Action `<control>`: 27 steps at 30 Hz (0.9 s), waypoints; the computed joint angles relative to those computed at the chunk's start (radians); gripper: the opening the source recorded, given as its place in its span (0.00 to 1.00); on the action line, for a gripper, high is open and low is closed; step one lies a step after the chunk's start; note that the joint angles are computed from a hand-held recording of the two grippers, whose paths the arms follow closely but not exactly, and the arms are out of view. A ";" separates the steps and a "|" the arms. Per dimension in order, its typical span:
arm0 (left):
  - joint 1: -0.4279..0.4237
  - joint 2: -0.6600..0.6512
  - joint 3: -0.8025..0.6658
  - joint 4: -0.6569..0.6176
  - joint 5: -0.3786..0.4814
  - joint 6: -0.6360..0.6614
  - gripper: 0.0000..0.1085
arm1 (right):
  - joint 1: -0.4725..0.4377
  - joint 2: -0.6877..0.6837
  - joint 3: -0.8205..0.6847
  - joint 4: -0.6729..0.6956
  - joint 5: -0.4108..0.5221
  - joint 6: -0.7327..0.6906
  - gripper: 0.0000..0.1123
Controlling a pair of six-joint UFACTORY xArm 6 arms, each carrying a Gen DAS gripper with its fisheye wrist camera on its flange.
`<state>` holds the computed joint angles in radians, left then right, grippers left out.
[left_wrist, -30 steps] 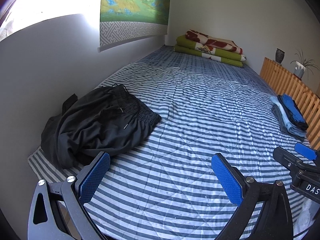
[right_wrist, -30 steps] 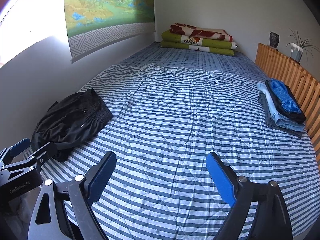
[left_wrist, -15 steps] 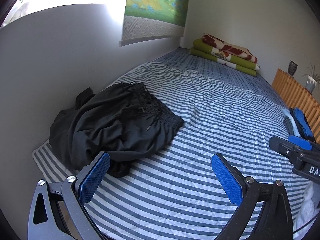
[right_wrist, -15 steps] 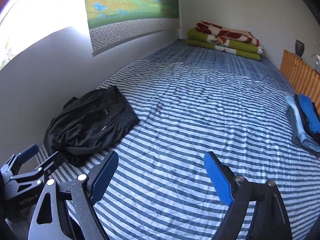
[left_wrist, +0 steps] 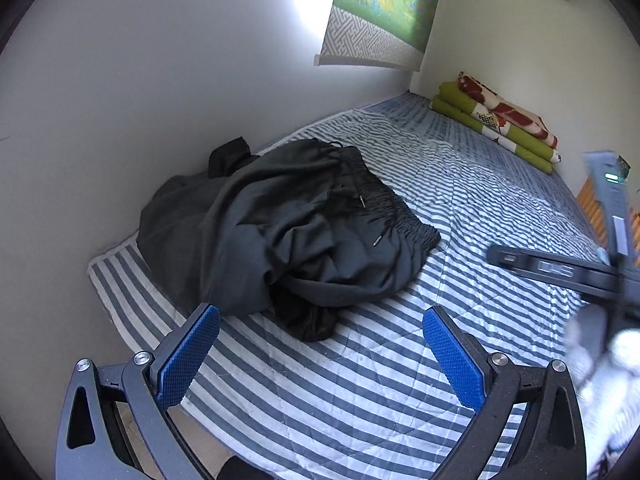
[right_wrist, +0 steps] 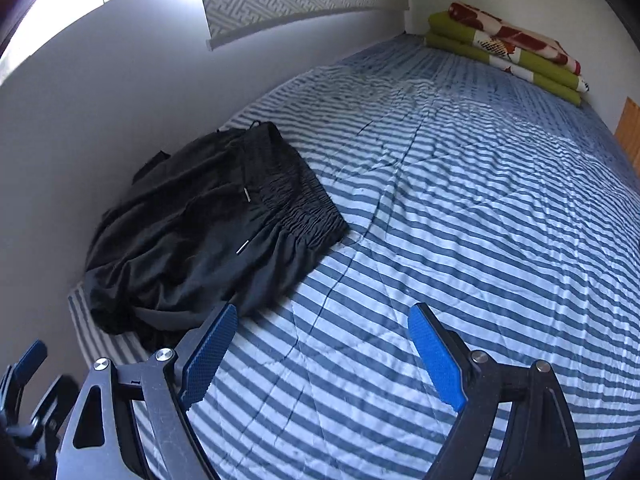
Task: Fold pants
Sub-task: 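Lower the right tool onto the black clothes and grasp a waistband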
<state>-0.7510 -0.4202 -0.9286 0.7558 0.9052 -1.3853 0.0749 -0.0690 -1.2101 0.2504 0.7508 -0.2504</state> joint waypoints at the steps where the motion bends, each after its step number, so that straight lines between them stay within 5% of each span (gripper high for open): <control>1: 0.006 0.000 0.007 -0.002 -0.014 0.004 0.95 | 0.010 0.031 -0.026 0.000 0.013 0.007 0.76; 12: 0.092 -0.023 0.077 -0.037 -0.084 0.029 0.95 | 0.106 0.293 -0.235 -0.198 0.027 0.215 0.76; 16: 0.127 -0.037 0.107 -0.044 -0.103 0.029 0.95 | 0.133 0.383 -0.321 -0.327 0.098 0.325 0.75; 21: 0.153 -0.049 0.131 -0.059 -0.125 0.035 0.95 | 0.133 0.468 -0.418 -0.214 0.208 0.329 0.75; 27: 0.164 -0.049 0.135 -0.055 -0.125 0.032 0.95 | 0.153 0.487 -0.457 -0.157 0.227 0.310 0.14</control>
<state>-0.5872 -0.4689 -0.7940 0.7007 0.7804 -1.3535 0.2277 0.4176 -1.6673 0.0931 0.9776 0.0598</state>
